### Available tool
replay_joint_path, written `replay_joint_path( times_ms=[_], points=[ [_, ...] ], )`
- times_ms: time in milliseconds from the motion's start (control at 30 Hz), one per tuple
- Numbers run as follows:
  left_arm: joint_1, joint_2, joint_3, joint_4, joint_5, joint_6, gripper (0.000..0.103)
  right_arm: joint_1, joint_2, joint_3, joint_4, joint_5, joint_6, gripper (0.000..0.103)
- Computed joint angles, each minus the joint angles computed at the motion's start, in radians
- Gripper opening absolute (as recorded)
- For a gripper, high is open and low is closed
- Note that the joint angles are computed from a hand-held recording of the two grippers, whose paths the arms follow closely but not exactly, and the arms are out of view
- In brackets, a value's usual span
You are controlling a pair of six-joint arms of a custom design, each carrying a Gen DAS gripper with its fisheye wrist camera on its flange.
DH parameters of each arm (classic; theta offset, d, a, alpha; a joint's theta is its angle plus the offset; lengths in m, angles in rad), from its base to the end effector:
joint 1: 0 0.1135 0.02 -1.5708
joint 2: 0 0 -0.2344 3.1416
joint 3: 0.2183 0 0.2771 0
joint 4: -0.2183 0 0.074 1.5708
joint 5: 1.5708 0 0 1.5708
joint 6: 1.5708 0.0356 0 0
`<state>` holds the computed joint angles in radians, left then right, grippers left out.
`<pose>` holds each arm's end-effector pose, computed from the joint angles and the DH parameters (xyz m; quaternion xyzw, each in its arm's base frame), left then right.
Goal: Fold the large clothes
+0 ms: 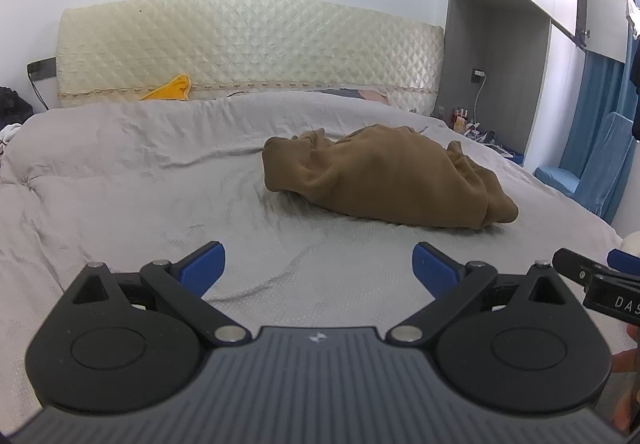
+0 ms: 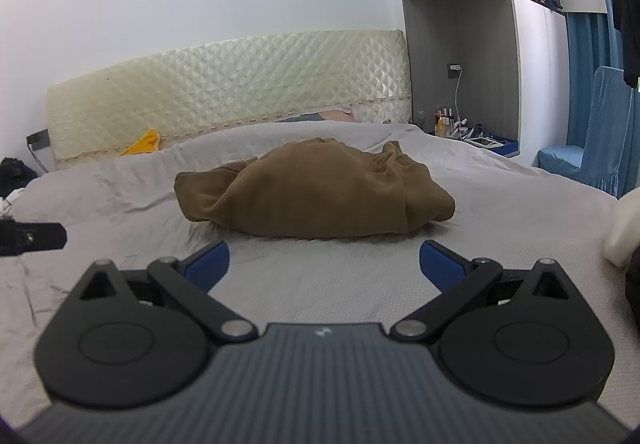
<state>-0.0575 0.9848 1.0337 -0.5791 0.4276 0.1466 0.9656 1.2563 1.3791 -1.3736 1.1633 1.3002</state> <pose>0.2482 -0.0291 0.3282 0.1913 0.8328 -0.1623 0.4935 0.1613 0.1758 0.3455 0.2237 0.7988 -0.1094 0.5477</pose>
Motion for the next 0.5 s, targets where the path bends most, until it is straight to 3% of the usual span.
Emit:
replay_joint_path(
  times_ms=[500],
  points=[
    [0.015,0.015,0.007,0.006,0.013,0.001,0.102,0.004,0.008,0.011,-0.033,0.0,0.032,0.103]
  ],
)
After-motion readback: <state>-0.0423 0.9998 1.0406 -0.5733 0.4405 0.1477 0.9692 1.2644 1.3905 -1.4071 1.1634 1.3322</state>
